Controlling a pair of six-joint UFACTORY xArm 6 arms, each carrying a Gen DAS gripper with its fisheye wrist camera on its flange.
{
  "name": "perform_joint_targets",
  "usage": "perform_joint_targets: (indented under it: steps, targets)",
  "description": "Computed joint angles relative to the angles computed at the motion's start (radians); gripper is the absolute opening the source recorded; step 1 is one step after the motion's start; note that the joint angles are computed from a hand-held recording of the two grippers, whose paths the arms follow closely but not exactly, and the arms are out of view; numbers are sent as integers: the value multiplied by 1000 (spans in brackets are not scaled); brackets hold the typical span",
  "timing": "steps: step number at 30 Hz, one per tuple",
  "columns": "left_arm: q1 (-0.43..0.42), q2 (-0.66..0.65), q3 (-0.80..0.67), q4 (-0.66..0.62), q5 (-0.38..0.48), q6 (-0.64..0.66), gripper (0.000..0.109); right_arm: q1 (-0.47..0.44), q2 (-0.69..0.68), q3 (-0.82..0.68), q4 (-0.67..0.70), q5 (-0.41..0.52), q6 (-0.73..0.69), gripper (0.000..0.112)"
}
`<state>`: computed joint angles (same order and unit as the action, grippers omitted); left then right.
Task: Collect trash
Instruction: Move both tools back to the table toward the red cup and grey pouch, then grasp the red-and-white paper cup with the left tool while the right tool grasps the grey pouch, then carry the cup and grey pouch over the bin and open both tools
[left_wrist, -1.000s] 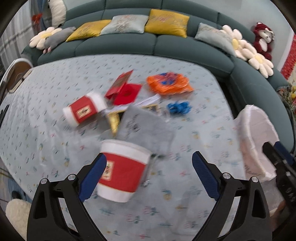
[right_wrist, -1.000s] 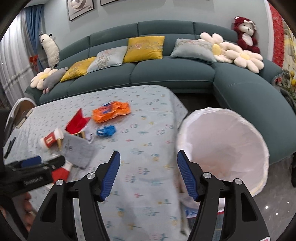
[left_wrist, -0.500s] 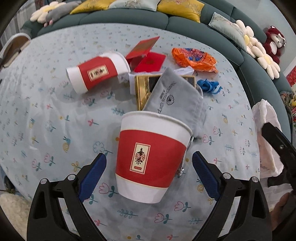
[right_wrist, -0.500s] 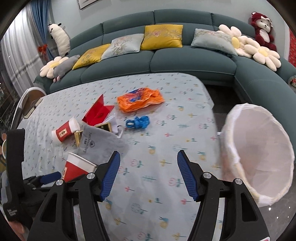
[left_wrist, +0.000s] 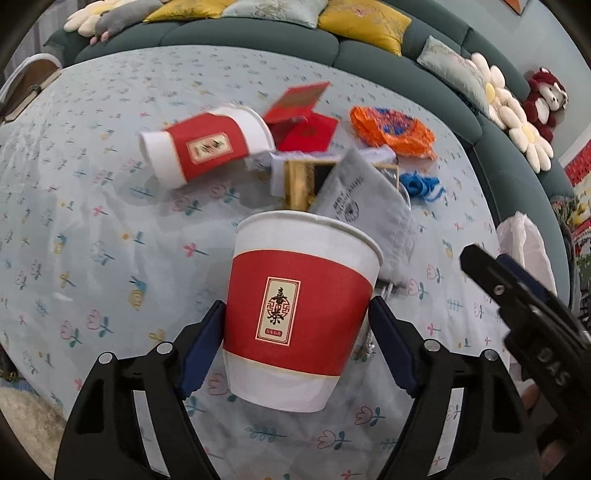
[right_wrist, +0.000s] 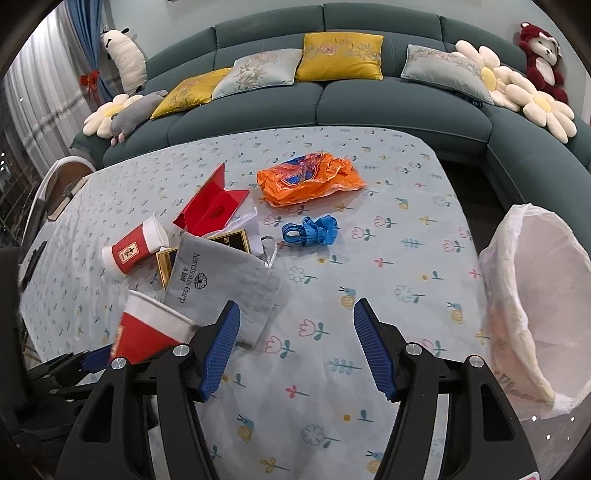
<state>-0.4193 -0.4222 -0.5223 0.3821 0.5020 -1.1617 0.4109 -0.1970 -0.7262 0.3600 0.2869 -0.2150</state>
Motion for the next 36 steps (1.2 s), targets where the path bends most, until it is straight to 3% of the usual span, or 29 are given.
perform_joint_targets:
  steps: [16,20,22,24,26,29,36]
  targets:
    - [48,-64,27,80,53,-80,74,62,142,-73,23,35,10,59]
    - [58,-62,32,84,49,-86,74,71,154,-65,-5,17,17,52]
    - [58,-61,33,85,48,-87,74,77,154,-59,-39,4,26,43]
    - [57,-59,30,88,49,-88,74,82,154,-59,-37,2,7,24]
    - [53,-58,25,95,55,-91,74,81,151,-63,-7,12,-26,17]
    - [40,-54,8,107,66,-98,74,73,130,-53,25,18,-49,12]
    - [-34,-8,-88,158,113,-124,74,6,28,-20,122,10,-130,12]
